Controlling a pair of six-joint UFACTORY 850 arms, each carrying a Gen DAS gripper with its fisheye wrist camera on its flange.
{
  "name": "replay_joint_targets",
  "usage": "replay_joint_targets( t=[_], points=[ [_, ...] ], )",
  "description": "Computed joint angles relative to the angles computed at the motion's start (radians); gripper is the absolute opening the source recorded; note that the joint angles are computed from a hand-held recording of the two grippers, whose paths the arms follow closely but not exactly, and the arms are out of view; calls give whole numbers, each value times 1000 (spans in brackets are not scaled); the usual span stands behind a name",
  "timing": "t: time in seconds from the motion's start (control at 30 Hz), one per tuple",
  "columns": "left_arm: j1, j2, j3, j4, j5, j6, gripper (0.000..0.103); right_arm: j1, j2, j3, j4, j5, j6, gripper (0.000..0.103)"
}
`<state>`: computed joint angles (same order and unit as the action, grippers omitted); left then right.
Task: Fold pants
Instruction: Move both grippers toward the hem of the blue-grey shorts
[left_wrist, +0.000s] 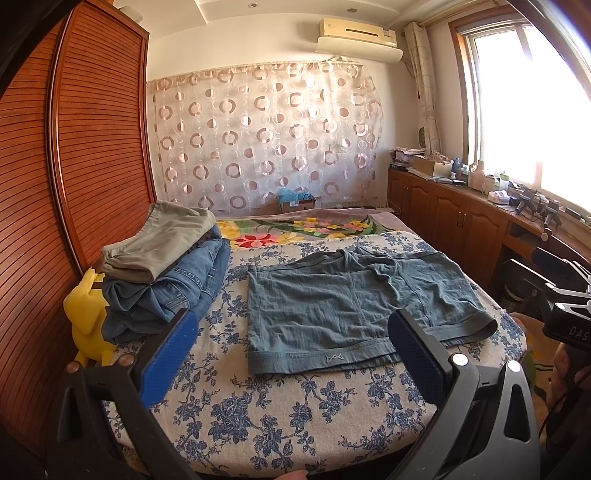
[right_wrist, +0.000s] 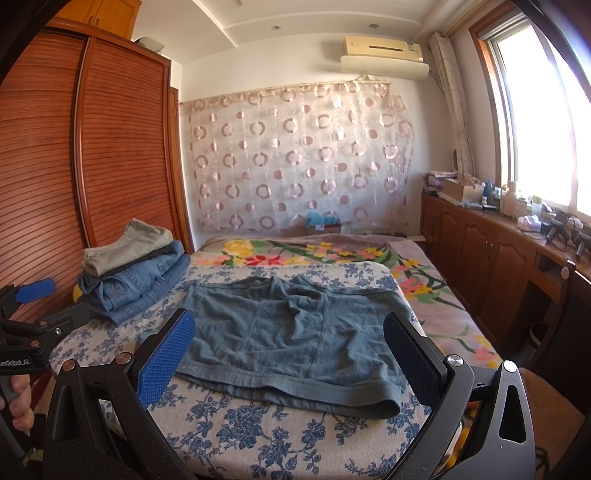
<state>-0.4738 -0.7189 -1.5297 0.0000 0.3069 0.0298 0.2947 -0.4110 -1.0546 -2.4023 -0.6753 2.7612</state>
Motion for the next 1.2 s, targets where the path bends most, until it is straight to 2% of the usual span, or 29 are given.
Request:
replay_joint_targets(
  t=[0.2, 0.33, 0.73, 0.93, 1.2],
  points=[
    [5, -29, -28, 22, -27, -16, 103, -4, -1, 7, 12, 11, -4, 103],
    [14, -56, -58, 106, -68, -94, 103, -13, -9, 9, 13, 30, 2, 103],
    [32, -127, -134, 212, -142, -195, 103, -50, -30, 26, -18, 70, 34, 103],
    [48, -154, -176, -10, -155, 28, 103, -71, -43, 32, -31, 84, 50, 103],
    [66, -206, -255, -99, -189, 137, 103, -102, -70, 21, -18, 115, 37, 99]
  ],
)
